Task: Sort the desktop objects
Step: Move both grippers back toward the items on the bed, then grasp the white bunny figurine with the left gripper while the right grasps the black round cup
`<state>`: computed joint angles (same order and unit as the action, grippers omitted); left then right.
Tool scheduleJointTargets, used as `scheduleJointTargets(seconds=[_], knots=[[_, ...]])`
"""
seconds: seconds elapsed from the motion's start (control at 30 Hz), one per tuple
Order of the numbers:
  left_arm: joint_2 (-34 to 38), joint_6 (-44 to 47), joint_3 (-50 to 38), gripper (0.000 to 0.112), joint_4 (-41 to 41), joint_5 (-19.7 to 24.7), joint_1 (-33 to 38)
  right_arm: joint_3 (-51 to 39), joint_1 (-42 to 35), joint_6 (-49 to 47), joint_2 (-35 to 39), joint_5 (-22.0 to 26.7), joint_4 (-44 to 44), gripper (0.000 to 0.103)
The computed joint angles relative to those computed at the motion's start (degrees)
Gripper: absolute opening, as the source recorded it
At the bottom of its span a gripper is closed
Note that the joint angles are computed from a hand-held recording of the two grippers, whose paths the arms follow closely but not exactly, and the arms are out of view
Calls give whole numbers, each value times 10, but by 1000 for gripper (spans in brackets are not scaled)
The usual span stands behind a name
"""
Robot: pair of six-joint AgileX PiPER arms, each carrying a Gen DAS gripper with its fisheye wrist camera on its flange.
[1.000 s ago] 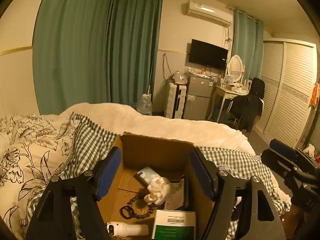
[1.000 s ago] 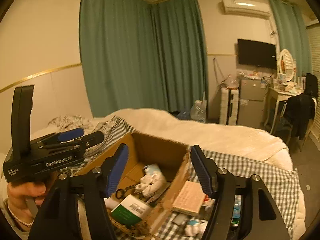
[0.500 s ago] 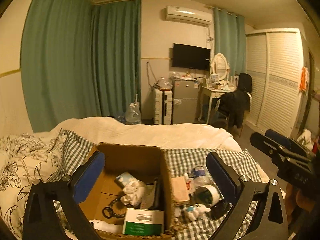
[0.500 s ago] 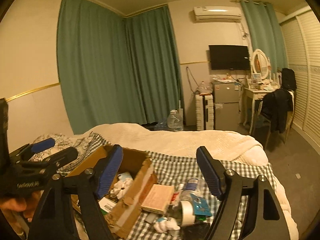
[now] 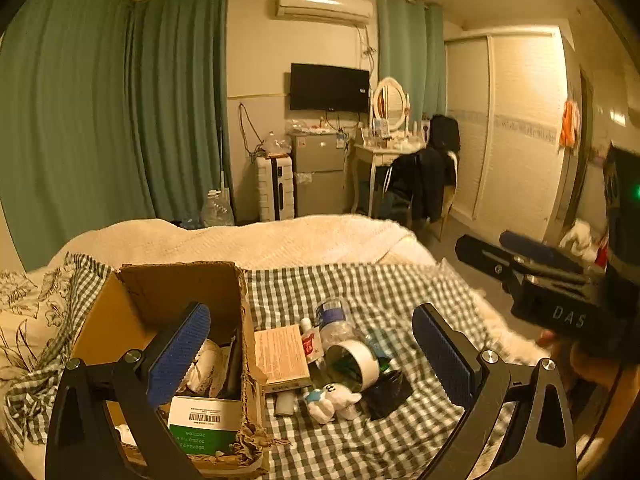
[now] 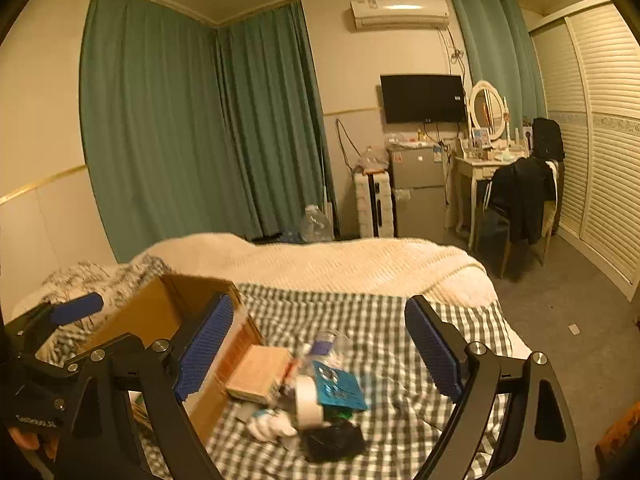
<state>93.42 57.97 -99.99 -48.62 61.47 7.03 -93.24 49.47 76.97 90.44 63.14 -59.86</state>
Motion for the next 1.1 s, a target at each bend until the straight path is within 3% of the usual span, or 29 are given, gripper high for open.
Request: scheduleJointTargets(seconds=[0.2,0.43,0.57,0.8,0.87,1.1], knots=[[-9,37,63,103,40,-32,-46,51,-30,-34,-9,-16,53,88],[0,20,120,103,80,-79,-98,115,-87,-78,-21,-56,141,88],[10,22,150,95,109,-105,-124,140,-115,-112,-21,-71,190,88],[71,-50,152,92,214,-145,-152,132,-142,-195,20,-90,278,88],[88,-57,137,90,223,-134,-152,121,-146,-217,34,-89,298,88],[119,-85,144,90,283,-175,-174,83,-165,-309,90,-81,386,88]])
